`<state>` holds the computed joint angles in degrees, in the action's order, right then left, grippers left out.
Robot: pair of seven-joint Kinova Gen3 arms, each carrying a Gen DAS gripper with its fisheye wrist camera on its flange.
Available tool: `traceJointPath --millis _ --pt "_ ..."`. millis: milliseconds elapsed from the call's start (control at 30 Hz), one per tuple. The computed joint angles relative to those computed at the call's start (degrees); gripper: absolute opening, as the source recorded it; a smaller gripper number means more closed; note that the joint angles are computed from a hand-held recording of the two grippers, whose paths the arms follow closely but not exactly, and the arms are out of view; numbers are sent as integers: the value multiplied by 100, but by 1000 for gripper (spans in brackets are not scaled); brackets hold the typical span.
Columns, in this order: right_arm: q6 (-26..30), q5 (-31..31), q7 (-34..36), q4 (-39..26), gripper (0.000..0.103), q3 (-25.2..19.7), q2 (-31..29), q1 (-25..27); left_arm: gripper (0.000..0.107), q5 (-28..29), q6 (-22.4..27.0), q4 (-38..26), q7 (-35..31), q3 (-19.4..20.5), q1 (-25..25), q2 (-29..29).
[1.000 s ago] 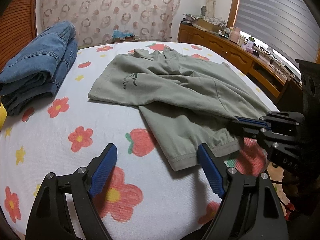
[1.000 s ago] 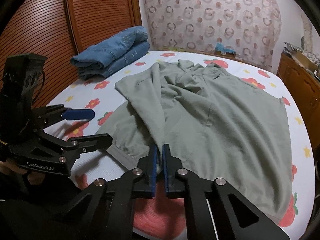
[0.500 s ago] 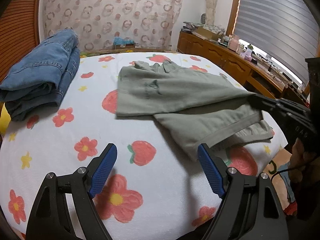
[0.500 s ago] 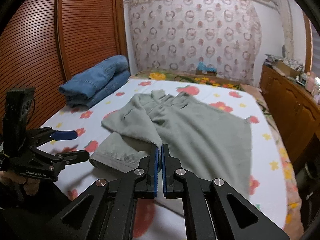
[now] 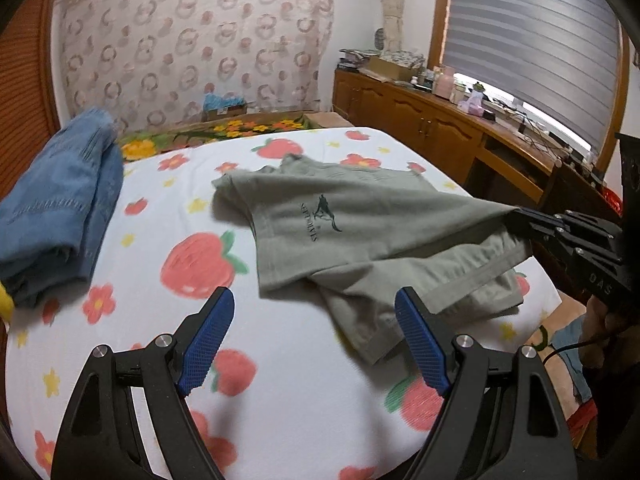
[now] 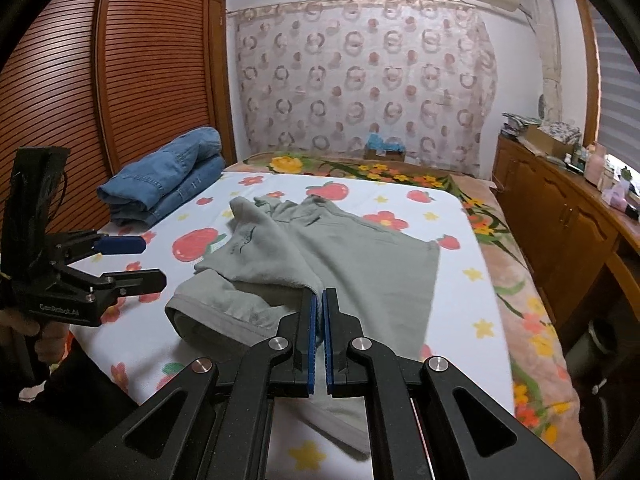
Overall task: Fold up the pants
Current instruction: 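Fold the held edge over the pants with the right tool, then open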
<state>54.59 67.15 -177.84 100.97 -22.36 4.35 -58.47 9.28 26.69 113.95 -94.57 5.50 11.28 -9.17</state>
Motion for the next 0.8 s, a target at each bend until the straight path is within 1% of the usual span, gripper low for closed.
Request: traceJointPath --millis 167,300,367,600,800 --pt "341 102 -247 -12 3 -67 25 -168 83 -293 5 -107 269 231 16 135" --pt "499 152 -539 65 3 -125 37 -281 83 -451 30 -68 451 304 64 215" --pt "517 91 -537 47 3 -120 58 -293 83 -530 28 -41 533 324 82 243" --pt "893 85 -770 54 3 -153 112 -511 83 -593 25 2 717 324 139 348" --pt "854 -140 -794 14 3 -88 169 -469 83 -658 12 70 850 323 169 441"
